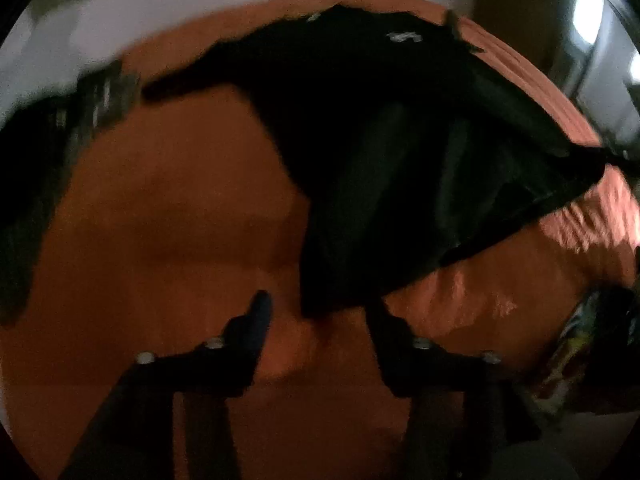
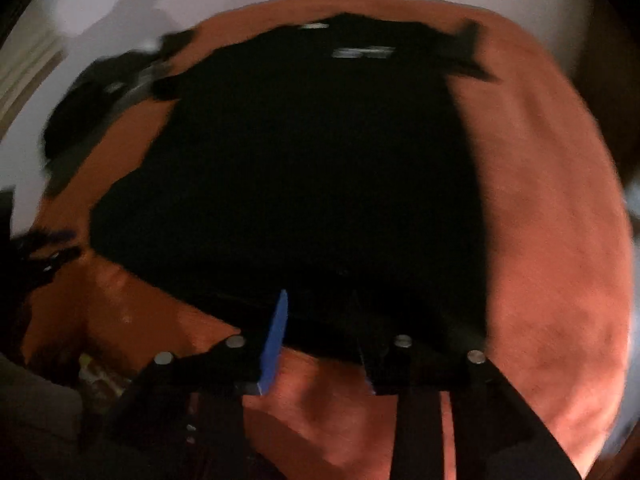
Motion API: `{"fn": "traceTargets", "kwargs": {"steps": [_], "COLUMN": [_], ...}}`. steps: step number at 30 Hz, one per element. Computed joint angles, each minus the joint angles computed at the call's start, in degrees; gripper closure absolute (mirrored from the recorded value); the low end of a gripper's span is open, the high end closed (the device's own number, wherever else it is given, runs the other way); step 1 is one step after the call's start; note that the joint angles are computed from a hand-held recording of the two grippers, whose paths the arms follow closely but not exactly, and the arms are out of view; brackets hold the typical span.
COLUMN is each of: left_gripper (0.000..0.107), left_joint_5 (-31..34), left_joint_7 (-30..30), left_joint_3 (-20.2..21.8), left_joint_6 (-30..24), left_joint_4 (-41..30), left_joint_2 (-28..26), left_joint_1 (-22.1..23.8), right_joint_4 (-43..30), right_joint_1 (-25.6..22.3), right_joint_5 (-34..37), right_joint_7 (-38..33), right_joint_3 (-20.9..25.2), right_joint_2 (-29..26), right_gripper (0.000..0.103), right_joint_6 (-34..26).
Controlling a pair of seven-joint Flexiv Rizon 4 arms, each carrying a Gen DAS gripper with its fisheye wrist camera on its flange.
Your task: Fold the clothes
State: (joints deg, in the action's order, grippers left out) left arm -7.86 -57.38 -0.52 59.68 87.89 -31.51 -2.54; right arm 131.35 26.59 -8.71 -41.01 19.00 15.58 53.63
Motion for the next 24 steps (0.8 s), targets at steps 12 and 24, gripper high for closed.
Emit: {"fn": "traceTargets", "kwargs": {"steps": [12,24], "left_gripper": [0.052,0.103], "left_joint_5": [11.18,15.08], "left_joint_7": [0.37,-5.8], "left_joint_3": [5.29,6.13], "left_joint_6": [6.99,14.18], "left_joint_4": [-0.61,-2.03], "left_joint_2": [-2.37,-3.89], "left_joint_1": [-7.2,-7.48], "right_joint_4": [-3.18,-2.58], "right_joint_1": [1.78,0.5], "right_joint_5": [4.51,0.64], "right_joint_7": [-4.04,-3.4], "right_joint_3": [-0.87,-1.18], "right_joint_2": [-7.27,-7.94], "right_gripper": [0.07,0.07], "right_joint_6": [4.67,5.04]}}
